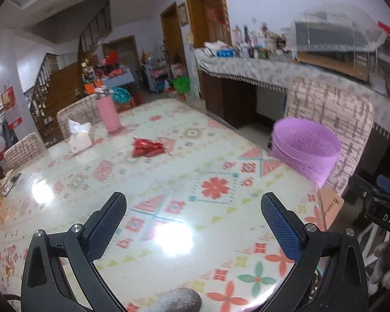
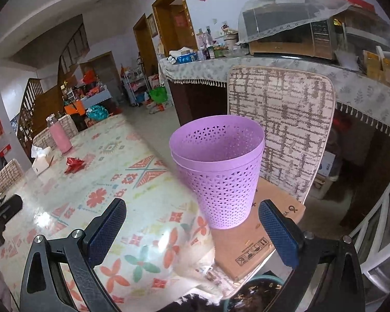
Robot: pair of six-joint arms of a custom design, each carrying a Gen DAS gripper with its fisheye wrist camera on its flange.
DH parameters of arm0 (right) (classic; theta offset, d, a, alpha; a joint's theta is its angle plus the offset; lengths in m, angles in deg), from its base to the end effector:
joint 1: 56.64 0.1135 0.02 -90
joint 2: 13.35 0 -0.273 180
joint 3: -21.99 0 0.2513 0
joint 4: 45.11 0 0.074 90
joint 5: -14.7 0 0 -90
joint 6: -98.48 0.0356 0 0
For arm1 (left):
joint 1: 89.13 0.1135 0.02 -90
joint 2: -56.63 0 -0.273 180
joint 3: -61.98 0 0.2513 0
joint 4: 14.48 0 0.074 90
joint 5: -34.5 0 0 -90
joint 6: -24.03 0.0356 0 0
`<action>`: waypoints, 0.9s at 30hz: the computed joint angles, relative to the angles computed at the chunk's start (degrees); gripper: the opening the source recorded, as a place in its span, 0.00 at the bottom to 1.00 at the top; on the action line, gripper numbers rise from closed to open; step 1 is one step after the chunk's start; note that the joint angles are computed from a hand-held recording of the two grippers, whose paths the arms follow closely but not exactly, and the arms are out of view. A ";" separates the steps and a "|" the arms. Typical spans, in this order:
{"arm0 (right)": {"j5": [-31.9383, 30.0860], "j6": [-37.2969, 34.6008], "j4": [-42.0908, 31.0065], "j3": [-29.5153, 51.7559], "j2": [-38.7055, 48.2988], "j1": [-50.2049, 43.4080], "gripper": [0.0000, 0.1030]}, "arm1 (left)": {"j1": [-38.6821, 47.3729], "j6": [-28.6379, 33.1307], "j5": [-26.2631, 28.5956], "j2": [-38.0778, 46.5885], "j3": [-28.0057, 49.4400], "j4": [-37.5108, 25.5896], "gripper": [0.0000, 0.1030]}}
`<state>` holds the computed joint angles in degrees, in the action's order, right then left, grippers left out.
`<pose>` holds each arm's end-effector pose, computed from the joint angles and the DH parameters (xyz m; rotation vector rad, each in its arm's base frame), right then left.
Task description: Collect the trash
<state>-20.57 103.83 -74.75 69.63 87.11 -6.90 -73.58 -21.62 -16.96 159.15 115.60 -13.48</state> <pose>0.1733 0.1597 0.0880 0.9161 1.9864 -0.2020 0.3072 0.0624 0.1151 0.8265 2.0392 -0.2416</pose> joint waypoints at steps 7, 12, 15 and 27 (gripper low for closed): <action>-2.77 -3.09 10.79 -9.05 -2.28 -4.33 1.00 | -9.12 0.21 -6.71 -0.40 -3.24 0.77 1.00; -3.61 -2.94 13.20 -12.70 -2.95 -5.97 1.00 | -13.21 -0.51 -9.01 -0.23 -3.58 0.57 1.00; -3.63 -3.42 12.74 -12.48 -2.20 -6.45 1.00 | -15.15 -1.07 -10.02 0.59 -3.27 0.25 1.00; -7.43 -11.72 22.28 -12.82 1.52 -11.24 1.00 | -16.70 -0.55 -11.61 5.24 1.20 -3.90 1.00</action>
